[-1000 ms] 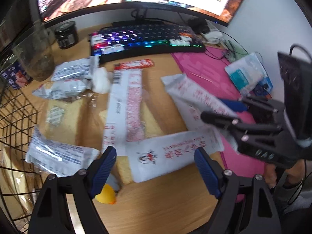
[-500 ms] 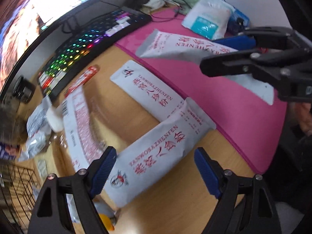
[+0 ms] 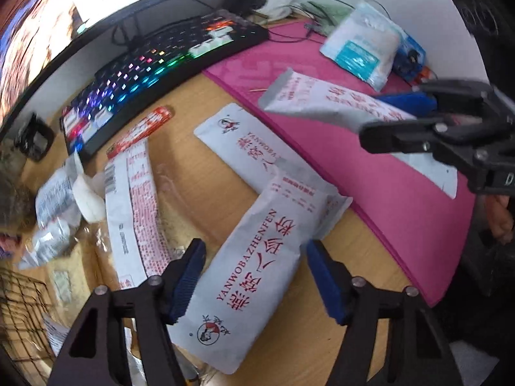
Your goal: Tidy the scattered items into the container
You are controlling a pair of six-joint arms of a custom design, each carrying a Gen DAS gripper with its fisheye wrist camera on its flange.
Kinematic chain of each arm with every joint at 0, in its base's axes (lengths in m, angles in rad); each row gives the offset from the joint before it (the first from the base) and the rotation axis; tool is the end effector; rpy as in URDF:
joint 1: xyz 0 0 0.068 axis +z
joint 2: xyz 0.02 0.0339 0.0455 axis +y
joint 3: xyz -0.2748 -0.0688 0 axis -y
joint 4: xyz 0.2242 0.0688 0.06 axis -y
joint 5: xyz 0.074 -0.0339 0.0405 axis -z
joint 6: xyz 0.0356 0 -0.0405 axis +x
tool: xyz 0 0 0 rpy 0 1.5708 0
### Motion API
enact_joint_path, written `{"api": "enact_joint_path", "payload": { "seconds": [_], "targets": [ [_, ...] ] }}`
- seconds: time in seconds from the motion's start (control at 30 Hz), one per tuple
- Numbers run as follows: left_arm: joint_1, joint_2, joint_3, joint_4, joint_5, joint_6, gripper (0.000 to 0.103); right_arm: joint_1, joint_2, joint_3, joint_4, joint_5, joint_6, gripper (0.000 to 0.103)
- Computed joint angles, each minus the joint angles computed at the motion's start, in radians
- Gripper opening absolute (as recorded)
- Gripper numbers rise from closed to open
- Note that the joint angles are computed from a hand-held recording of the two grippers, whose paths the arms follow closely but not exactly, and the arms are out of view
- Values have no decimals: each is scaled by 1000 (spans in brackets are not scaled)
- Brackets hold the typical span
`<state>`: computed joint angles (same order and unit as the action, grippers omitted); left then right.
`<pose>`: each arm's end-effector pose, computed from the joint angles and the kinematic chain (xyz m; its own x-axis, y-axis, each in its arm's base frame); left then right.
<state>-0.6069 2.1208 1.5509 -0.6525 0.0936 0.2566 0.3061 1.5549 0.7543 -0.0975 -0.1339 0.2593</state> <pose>0.3449 -0.2435 0.1745 -0.5960 0.7214 -0.3525 0.7705 0.6374 0.0017 0.2683 0.0898 0.1836 -0.8178 0.0081 -0.5755 -0.1741 0.9496 0.2607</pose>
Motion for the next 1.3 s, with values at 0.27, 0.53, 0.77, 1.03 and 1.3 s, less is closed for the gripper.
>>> {"api": "enact_joint_path", "payload": {
  "seconds": [0.27,0.53,0.77,1.03,1.3],
  "targets": [
    [-26,52,68,-31,-15,60,72,-13,-28,-19,9,-6,15,40],
    [43,60,81,-87,141,-10,50,-34,-29,-24,10,-21,11,40],
    [95,-94,-79,20,141,-82,50,15,-35,-14,10,-1,22,40],
    [185,-367,-223,79,124,-153,50,170,-56,103,-57,81,47,40],
    [477,-682,-405,58,135,-113,50,439,125,446,-154,184,27,40]
  ]
}}
